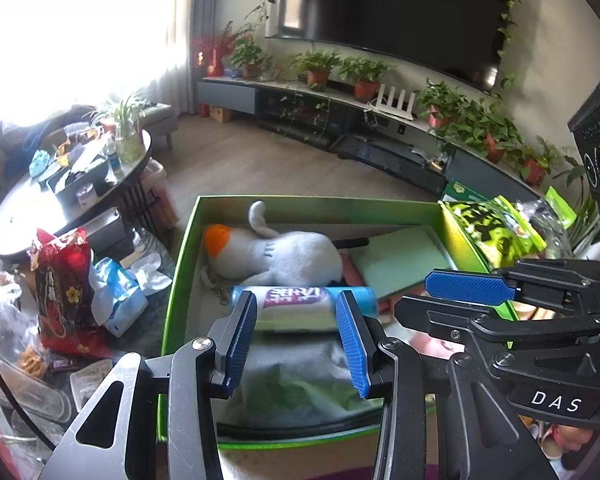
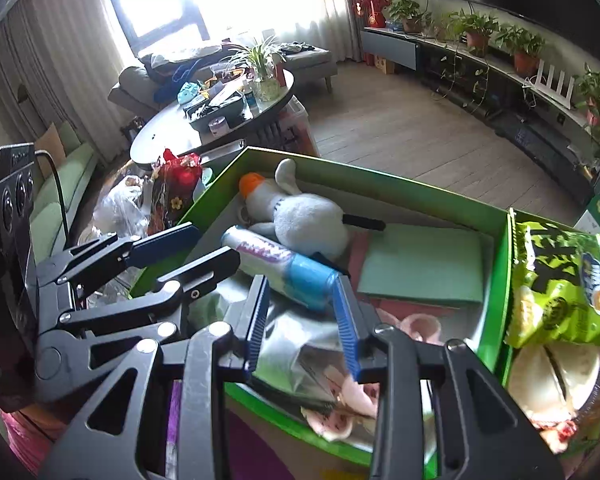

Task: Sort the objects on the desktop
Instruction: 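Withdraw the left gripper from the box back toward the pile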

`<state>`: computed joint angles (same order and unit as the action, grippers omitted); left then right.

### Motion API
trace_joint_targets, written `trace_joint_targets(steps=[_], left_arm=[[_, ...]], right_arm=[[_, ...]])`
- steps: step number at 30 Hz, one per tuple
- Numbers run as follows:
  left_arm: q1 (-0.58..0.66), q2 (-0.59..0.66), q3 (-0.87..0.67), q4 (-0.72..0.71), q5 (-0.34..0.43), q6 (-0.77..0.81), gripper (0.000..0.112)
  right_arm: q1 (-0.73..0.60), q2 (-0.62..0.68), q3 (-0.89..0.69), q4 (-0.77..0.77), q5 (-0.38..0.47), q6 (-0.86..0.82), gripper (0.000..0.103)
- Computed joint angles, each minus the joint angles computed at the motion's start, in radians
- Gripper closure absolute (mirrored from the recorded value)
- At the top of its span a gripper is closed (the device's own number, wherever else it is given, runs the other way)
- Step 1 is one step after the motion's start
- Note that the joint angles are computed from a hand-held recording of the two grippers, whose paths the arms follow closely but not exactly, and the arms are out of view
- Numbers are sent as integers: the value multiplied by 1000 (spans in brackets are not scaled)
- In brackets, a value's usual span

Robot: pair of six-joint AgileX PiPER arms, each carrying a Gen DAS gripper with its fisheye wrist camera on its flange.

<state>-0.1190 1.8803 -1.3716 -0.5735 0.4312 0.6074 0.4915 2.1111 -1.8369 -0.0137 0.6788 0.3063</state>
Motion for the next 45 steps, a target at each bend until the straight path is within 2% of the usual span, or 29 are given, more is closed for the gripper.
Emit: trace_joint_targets(steps=[6, 10, 22, 25, 28, 34, 42, 45], left_arm=[[-22, -57, 64, -46, 8, 49, 71], [-52, -105, 123, -47, -13, 63, 71], [-122, -243, 251, 72, -22, -48, 70], [-161, -268, 288, 145, -33, -120, 70], [-197, -277, 318, 156, -35, -127, 70], [-237, -266, 365, 84, -47, -105, 70], [-234, -248, 421, -70, -106, -15, 70], [-221, -239, 429, -86, -111, -19, 70]], right_arm=[[16, -90, 120, -61, -2, 17, 69], [30, -168, 227, -100, -22, 34, 69], [43, -348, 477, -118, -80, 75, 68], [46, -391, 556, -129, -99, 99, 67], [44, -424, 635, -145, -115, 138, 66], [-20, -418, 724, -58, -153, 94, 61], [-57, -356, 719, 60, -164, -1, 58], [-70, -328, 685, 144, -138, -79, 48]])
